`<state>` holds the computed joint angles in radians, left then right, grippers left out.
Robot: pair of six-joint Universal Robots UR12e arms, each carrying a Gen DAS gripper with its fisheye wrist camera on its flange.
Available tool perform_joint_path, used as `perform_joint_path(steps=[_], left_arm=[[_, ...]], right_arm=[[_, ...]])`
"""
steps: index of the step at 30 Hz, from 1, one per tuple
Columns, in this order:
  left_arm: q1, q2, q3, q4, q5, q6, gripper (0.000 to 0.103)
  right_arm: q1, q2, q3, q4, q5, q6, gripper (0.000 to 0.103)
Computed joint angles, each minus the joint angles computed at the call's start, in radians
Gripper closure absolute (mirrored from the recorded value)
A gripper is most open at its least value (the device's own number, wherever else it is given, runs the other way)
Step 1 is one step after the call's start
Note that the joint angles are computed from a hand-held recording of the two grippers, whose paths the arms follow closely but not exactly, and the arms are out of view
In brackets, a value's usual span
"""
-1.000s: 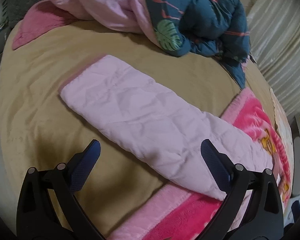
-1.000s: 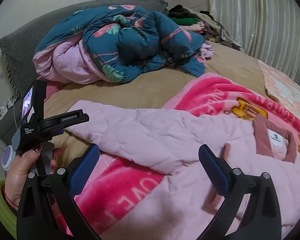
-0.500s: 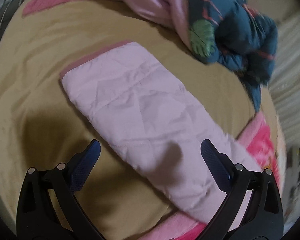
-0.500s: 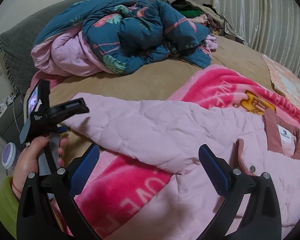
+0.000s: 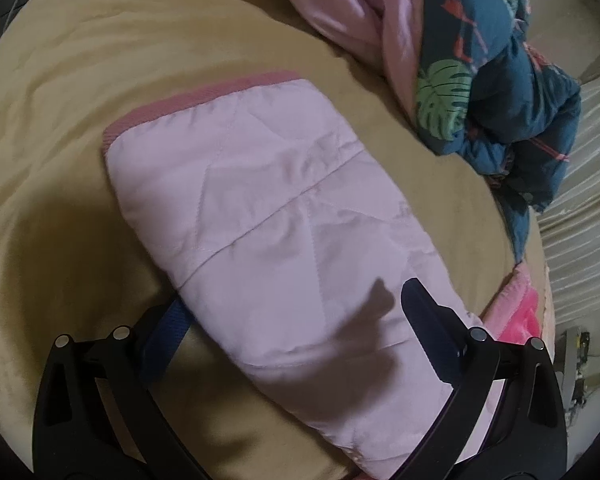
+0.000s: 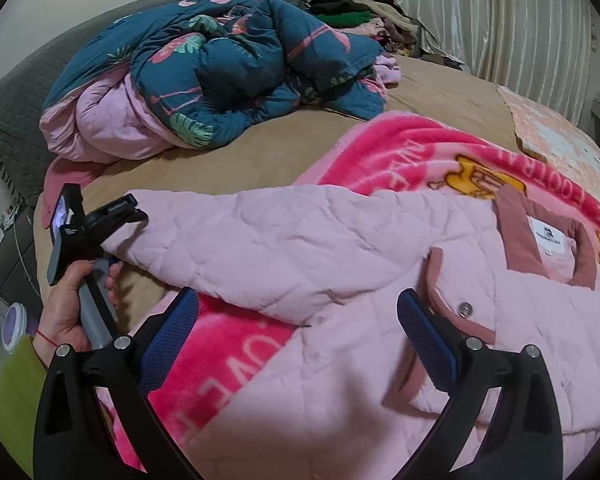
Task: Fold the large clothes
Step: 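Move the left tool over the other sleeve toward its cuff, then grasp the other sleeve cuff with the left tool and lift it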
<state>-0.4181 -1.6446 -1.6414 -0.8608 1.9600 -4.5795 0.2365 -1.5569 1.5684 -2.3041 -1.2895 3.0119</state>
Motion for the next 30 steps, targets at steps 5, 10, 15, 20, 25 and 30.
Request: perform_joint_path(steps=[5,10,15,20,25,30], left_arm=[[-0.010,0.006,-0.012,0.034,0.041,-0.014,0.060],[-0.023,0.003,-0.005,0.099,0.086,0.048,0.084],[-0.046,-0.003,0.018,0.184,0.126,0.113,0.088],[-0.087,-0.033,0.084,0.264,0.172,0.236,0.093],[-0.134,-0.076,0.162,0.362,0.183,0.397,0.094],[-0.182,-0.123,0.242,0.429,0.182,0.540,0.094]], right_arm=[[-0.018,-0.011,0.010,-0.003,-0.001,0.020,0.004],[-0.035,-0.031,0.027,-0.017,-0.011,0.021,0.004],[-0.056,-0.050,0.043,-0.018,-0.023,0.029,0.004],[-0.078,-0.079,0.065,-0.029,-0.010,0.041,0.004],[-0.100,-0.107,0.089,-0.031,-0.013,0.035,0.004],[-0.134,-0.138,0.112,-0.038,0.009,0.045,0.004]])
